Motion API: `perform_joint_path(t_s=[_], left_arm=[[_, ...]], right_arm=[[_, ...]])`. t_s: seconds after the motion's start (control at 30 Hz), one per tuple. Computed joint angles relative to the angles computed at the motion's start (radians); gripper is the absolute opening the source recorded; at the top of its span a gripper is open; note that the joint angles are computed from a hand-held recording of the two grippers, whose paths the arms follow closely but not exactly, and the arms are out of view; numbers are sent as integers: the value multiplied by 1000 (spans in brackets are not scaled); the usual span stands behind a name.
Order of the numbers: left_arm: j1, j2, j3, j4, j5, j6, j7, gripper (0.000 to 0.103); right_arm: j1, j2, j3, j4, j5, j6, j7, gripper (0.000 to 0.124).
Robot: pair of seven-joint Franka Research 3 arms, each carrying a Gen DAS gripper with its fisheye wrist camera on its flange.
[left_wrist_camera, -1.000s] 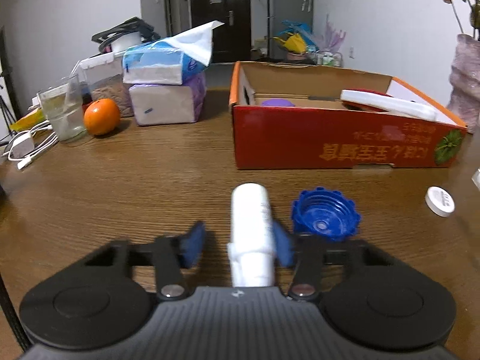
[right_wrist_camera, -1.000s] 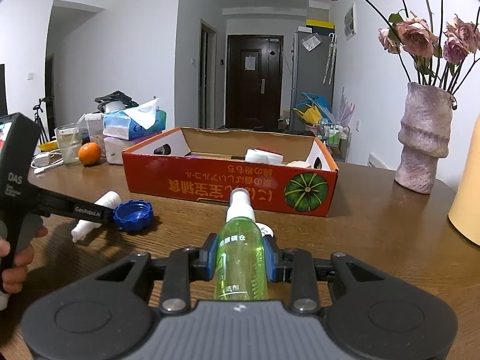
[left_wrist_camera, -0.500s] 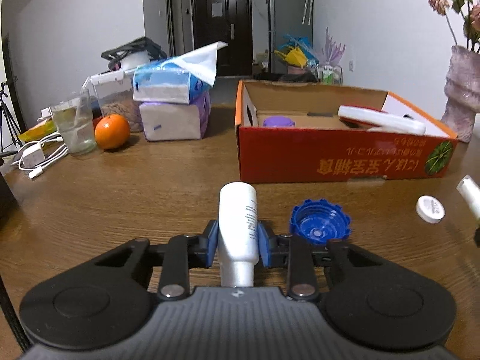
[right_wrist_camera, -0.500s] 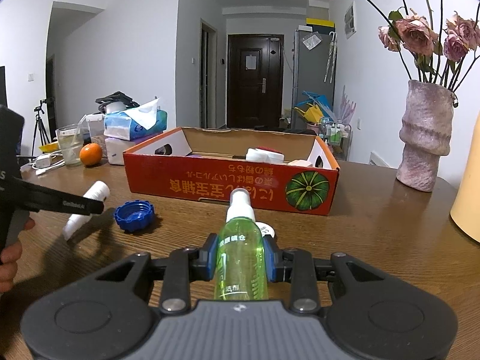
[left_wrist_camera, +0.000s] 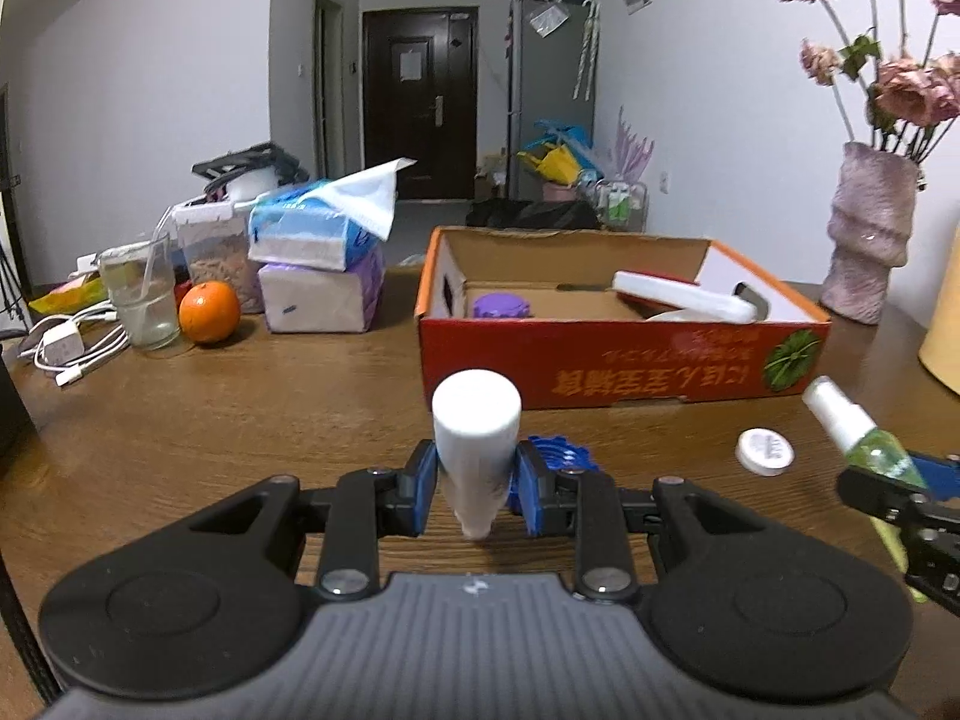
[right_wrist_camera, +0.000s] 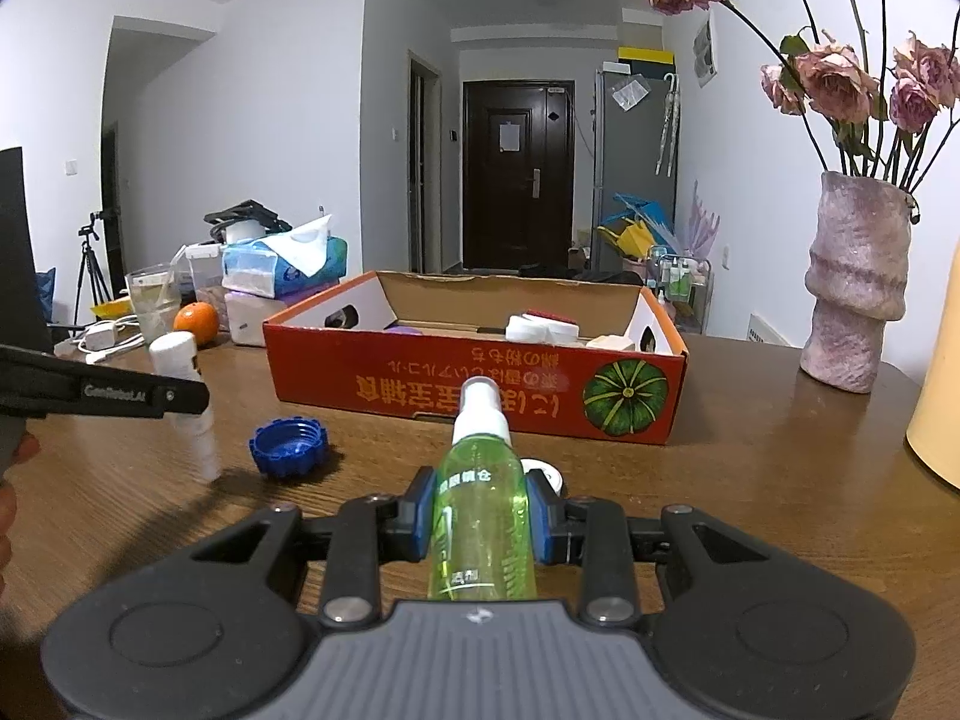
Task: Organize rigid objects
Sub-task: 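Grasp the white spray bottle with the left tool while the right tool holds the green bottle, then carry both spray bottles with both tools over the box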
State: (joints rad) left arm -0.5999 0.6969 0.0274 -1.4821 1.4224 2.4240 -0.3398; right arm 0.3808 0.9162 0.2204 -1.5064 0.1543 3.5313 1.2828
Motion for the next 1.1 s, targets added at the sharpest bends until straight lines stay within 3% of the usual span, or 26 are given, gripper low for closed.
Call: perform_joint_path(t_s=[0.67, 1.1], left_arm=[[-42, 31, 1, 87, 24, 9, -7, 29], [-57, 79, 34, 178, -23, -4, 31, 29]], right_arm=[[-48, -17, 51, -28, -83, 60, 78, 30], [0, 12, 11, 71, -43, 41, 99, 30]])
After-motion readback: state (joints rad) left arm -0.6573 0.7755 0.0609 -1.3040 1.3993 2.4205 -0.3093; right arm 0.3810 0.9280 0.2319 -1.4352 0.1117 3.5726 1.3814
